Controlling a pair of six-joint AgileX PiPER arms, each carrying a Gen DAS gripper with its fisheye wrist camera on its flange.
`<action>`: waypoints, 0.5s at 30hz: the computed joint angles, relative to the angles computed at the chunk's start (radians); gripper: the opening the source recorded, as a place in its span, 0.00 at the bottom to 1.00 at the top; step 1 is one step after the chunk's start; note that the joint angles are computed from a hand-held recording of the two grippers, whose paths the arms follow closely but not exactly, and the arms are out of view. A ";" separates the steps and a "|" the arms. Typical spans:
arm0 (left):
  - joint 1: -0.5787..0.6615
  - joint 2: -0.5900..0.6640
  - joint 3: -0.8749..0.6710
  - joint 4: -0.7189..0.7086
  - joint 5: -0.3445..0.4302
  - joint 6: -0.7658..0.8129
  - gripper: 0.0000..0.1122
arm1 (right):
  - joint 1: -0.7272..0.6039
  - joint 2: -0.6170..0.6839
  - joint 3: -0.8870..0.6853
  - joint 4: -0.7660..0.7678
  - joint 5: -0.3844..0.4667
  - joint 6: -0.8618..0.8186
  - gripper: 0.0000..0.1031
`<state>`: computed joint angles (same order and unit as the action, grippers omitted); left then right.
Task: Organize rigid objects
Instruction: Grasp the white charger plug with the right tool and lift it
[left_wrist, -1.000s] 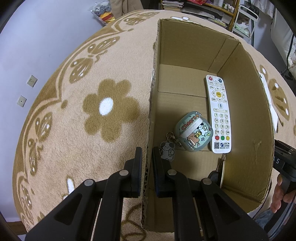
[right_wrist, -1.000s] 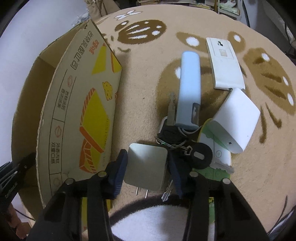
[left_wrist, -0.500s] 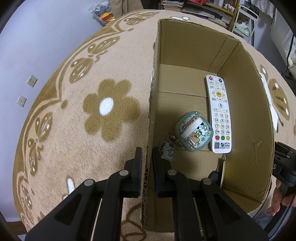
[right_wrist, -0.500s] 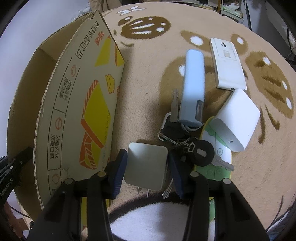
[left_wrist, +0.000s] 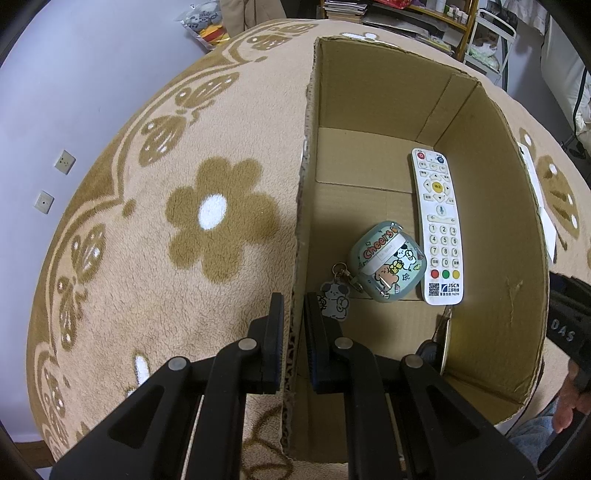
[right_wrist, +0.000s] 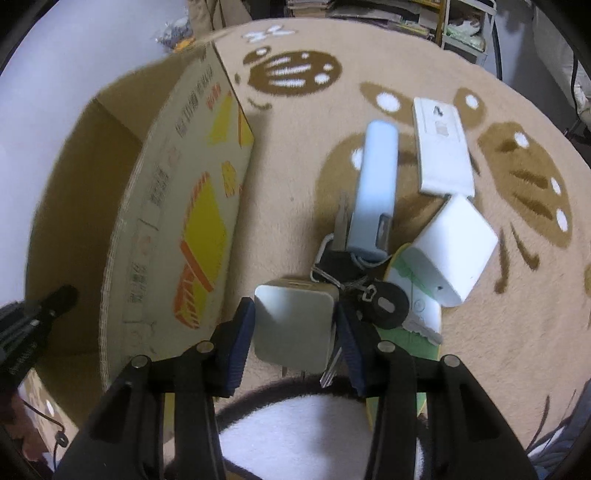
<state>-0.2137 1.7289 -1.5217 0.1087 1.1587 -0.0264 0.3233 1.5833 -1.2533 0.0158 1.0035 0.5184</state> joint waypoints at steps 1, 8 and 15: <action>0.002 0.000 -0.001 -0.002 0.000 0.001 0.10 | 0.007 -0.005 -0.004 -0.013 0.002 0.010 0.46; 0.003 0.002 -0.005 -0.004 0.004 0.001 0.10 | -0.058 -0.057 -0.041 -0.021 0.018 -0.035 0.46; 0.013 0.006 -0.014 -0.027 0.010 0.000 0.08 | -0.093 -0.111 -0.087 -0.001 -0.026 -0.086 0.46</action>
<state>-0.2010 1.7348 -1.5355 0.0821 1.1683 -0.0267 0.2304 1.4726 -1.3405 0.0151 0.9772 0.4321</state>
